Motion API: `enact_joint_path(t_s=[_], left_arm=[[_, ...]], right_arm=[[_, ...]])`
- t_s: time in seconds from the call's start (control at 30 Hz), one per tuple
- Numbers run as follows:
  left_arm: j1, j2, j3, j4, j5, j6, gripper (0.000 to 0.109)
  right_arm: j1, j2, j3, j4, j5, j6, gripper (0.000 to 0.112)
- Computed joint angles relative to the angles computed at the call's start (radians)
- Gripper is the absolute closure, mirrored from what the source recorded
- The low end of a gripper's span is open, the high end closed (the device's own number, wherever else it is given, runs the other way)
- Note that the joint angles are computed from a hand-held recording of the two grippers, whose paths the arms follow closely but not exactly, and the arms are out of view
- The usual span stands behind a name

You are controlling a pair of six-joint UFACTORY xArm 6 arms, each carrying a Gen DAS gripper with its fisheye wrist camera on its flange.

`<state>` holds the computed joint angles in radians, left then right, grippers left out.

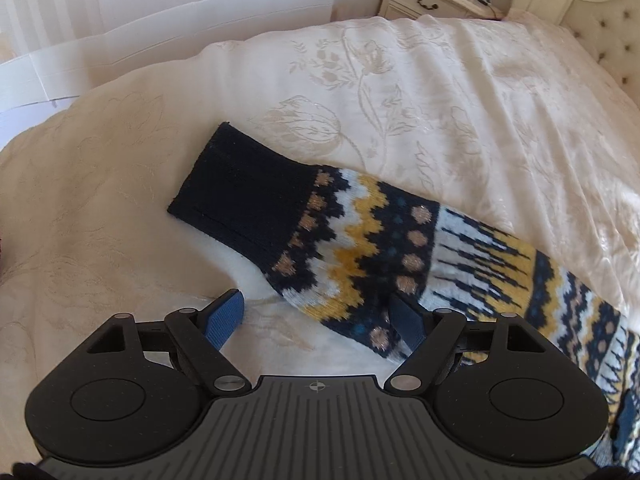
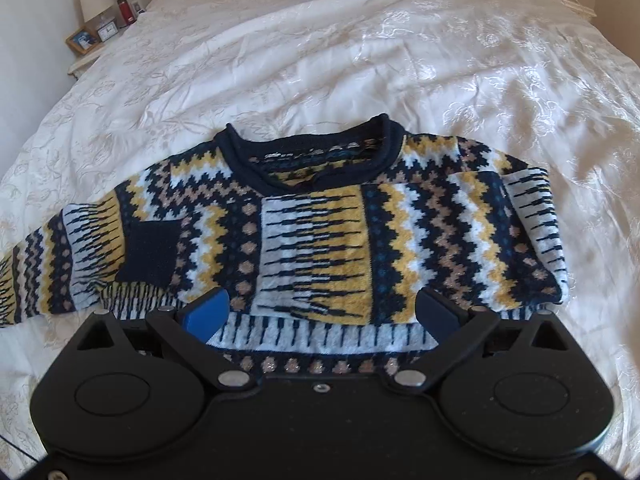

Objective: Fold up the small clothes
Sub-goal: 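Grasp the other sleeve's navy cuff with the left gripper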

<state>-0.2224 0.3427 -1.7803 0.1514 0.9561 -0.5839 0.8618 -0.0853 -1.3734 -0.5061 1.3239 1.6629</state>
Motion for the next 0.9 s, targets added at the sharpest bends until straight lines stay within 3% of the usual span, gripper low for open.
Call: enact_joint_path(t_s=[0.17,0.2,0.23,0.27,0.3,0.5,0.7,0.9], left_arm=[[0.016,0.039,-0.032,-0.043,-0.031,0.011,0.035],[0.015,0.037,-0.023,-0.047,-0.056,0.021,0.055],[0.014,0.040,-0.028,-0.056,-0.063,0.032,0.084],[0.014,0.051,-0.050,-0.064,-0.050,0.045,0.097],[0.008,0.057,-0.071,-0.049,-0.031,0.039,0.104],[-0.085,-0.006,-0.084,0.053,-0.068,0.086,0.104],[-0.261,-0.012,-0.193,0.099,-0.073,0.141,0.104],[-0.454,0.103,-0.376,0.083,-0.056,0.196,0.104]], right_arm=[[0.016,0.033,-0.039,0.019,-0.022,-0.041,0.013],[0.019,0.034,-0.037,0.024,-0.028,-0.042,0.013],[0.021,0.032,-0.033,0.029,-0.034,-0.040,0.013],[0.023,0.029,-0.028,0.035,-0.039,-0.036,0.013],[0.025,0.023,-0.019,0.042,-0.045,-0.029,0.013],[0.038,-0.034,0.059,0.051,-0.099,-0.001,0.013],[0.054,-0.134,0.176,0.043,-0.155,0.023,0.013],[0.104,-0.263,0.284,0.010,-0.128,0.082,0.013]])
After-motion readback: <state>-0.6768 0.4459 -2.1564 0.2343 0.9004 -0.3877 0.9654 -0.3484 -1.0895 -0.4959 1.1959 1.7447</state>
